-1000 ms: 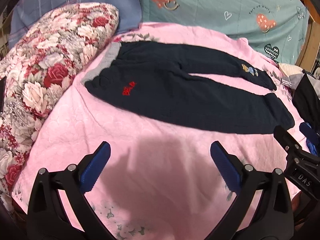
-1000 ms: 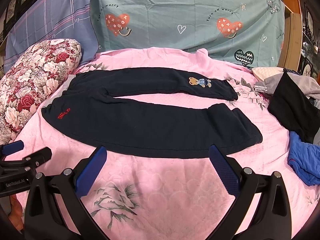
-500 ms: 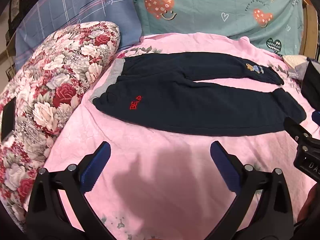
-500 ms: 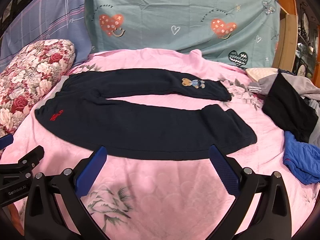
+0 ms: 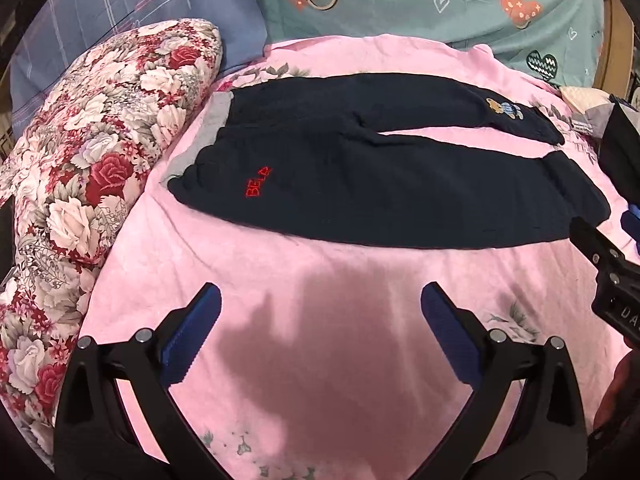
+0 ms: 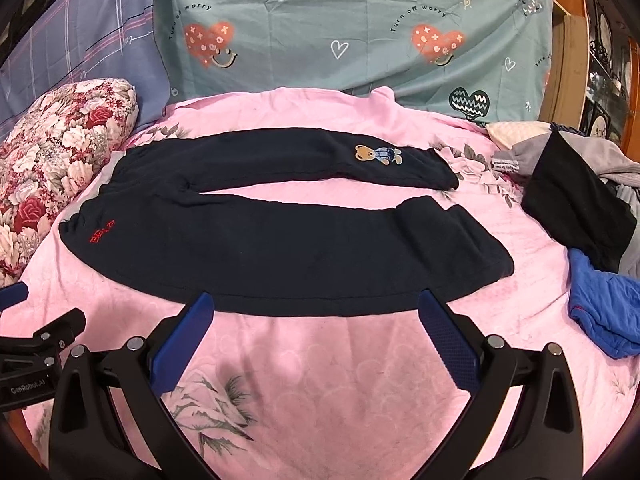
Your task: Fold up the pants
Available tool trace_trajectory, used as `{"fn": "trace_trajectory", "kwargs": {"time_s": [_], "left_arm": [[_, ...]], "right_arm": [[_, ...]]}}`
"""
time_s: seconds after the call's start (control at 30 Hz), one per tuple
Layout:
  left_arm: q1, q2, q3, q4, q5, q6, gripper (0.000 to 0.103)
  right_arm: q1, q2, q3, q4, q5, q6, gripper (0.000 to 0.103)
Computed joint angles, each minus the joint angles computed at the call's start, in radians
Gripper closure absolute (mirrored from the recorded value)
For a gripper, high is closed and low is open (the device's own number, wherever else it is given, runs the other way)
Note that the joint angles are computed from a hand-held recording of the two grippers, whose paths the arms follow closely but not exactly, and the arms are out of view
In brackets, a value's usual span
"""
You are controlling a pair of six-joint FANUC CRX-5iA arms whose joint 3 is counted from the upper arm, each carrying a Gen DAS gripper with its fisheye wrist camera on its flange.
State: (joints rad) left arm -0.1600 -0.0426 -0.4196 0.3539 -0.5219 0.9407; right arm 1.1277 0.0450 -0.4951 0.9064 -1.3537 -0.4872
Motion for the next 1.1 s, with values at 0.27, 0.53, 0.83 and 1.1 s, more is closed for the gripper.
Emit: {"fn": "trace_trajectory", "kwargs": {"time_s": [0.27, 0.53, 0.83, 1.1], "left_arm": [[0.007, 0.012, 0.003, 0.048, -0.012, -0.023, 0.002], [0.011, 0.027, 0.019, 0.049, -0.032, -0.003, 0.002], [0.018, 0.034, 0.035, 0.035, -0.046, 0.033, 0.002], [0.017, 0.033, 0.037, 0.037, -0.049, 0.028, 0.002]], "right_arm": [[-0.010, -0.018, -0.017, 0.015, 0.049, 0.010, 0.001], [-0.018, -0.039, -0.036, 0.027, 0.094, -0.015, 0.001], [-0.016, -0.012, -0.011, 0.033, 0.065, 0.028, 0.001], [-0.016, -0.049, -0.063, 0.082, 0.101, -0.035, 0.001]]}}
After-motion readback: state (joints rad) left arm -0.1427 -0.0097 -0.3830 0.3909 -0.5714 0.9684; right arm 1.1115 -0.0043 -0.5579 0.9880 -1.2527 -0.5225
